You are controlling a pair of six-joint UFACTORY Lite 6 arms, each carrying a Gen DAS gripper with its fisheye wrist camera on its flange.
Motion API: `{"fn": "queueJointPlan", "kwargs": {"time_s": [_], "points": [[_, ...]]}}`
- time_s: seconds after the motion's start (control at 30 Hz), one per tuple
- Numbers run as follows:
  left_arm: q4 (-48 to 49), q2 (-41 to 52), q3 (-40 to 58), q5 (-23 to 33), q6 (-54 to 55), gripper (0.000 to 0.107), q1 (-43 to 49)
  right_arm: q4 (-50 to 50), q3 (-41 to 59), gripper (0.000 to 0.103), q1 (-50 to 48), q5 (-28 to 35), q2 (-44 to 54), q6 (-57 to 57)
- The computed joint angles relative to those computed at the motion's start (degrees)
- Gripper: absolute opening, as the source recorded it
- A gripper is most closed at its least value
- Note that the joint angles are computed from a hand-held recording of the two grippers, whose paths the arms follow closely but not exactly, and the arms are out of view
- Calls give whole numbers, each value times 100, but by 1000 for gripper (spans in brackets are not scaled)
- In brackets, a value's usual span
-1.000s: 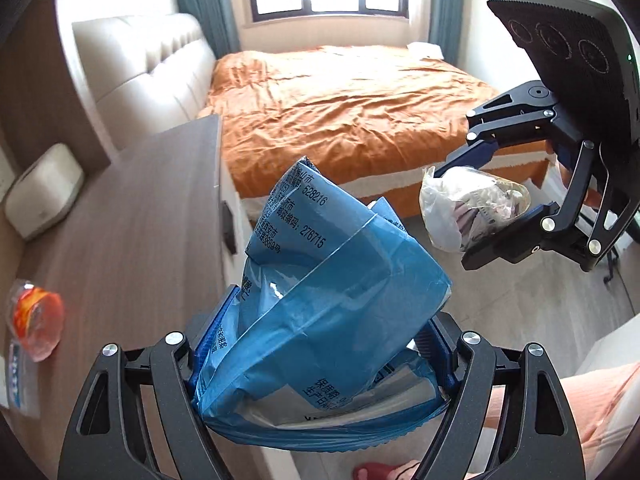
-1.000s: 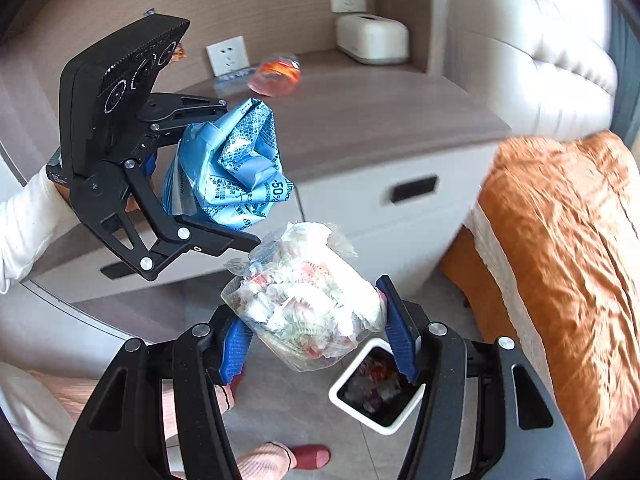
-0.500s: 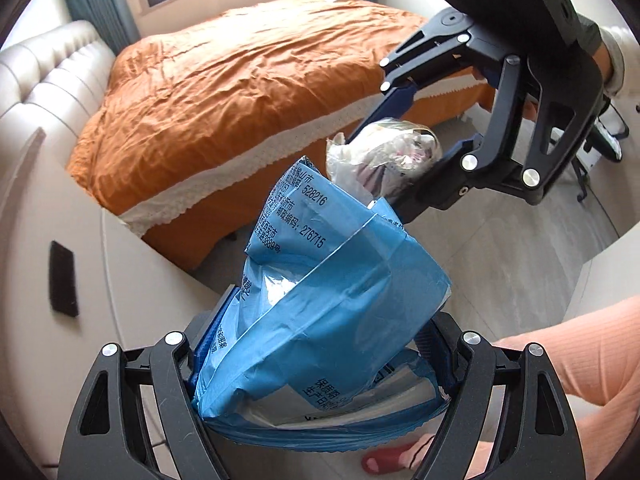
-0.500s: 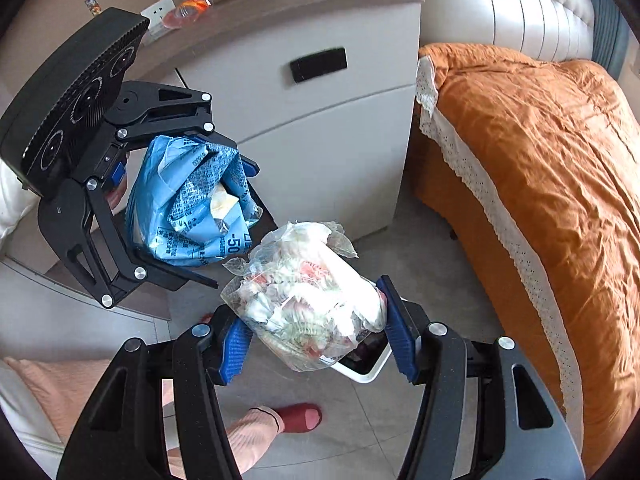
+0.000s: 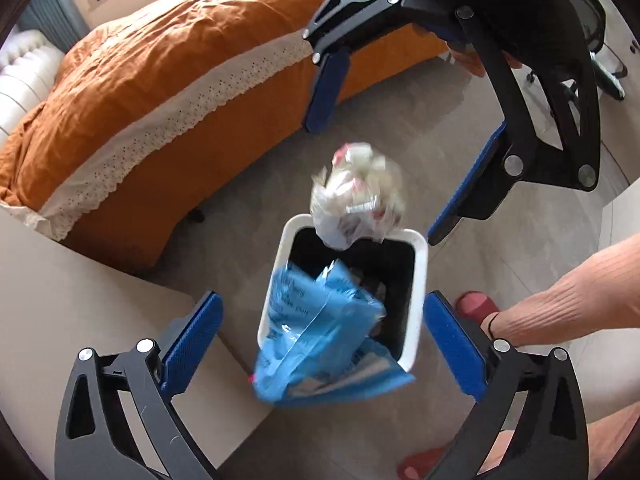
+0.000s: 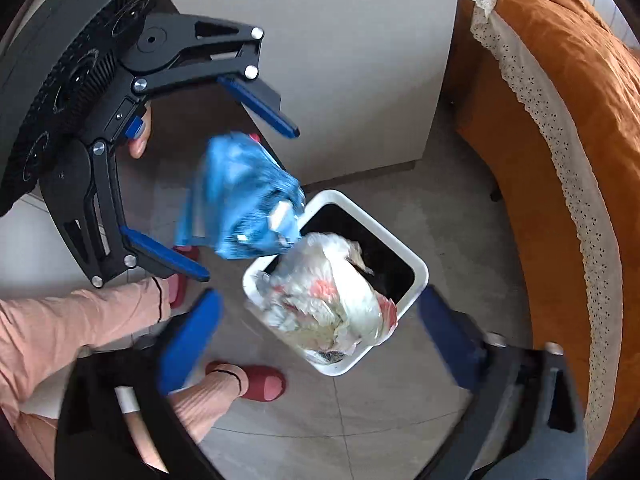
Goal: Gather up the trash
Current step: 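Open both grippers to drop the blue bag and bundle into the bin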
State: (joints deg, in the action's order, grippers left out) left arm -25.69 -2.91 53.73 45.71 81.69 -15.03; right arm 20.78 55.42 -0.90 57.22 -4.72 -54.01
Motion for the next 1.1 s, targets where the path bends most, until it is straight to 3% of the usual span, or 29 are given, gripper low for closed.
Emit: {"fn": "queueJointPlan", "kwargs": {"time_s": [0.17, 0.47, 0.83, 1.1], "points": [[8, 236, -554, -641, 252, 98, -167, 75, -351, 99, -4, -555, 444, -335], [118, 188, -108, -97, 115, 98, 145, 113, -92, 98, 79, -150, 220, -11], [156, -521, 975, 1440, -406, 98, 744, -111, 1154, 99, 511, 936, -377, 1142], [-112, -772, 2529, 2905, -932, 98, 1321, -253, 2935, 98, 879, 2091, -650, 2415]]}}
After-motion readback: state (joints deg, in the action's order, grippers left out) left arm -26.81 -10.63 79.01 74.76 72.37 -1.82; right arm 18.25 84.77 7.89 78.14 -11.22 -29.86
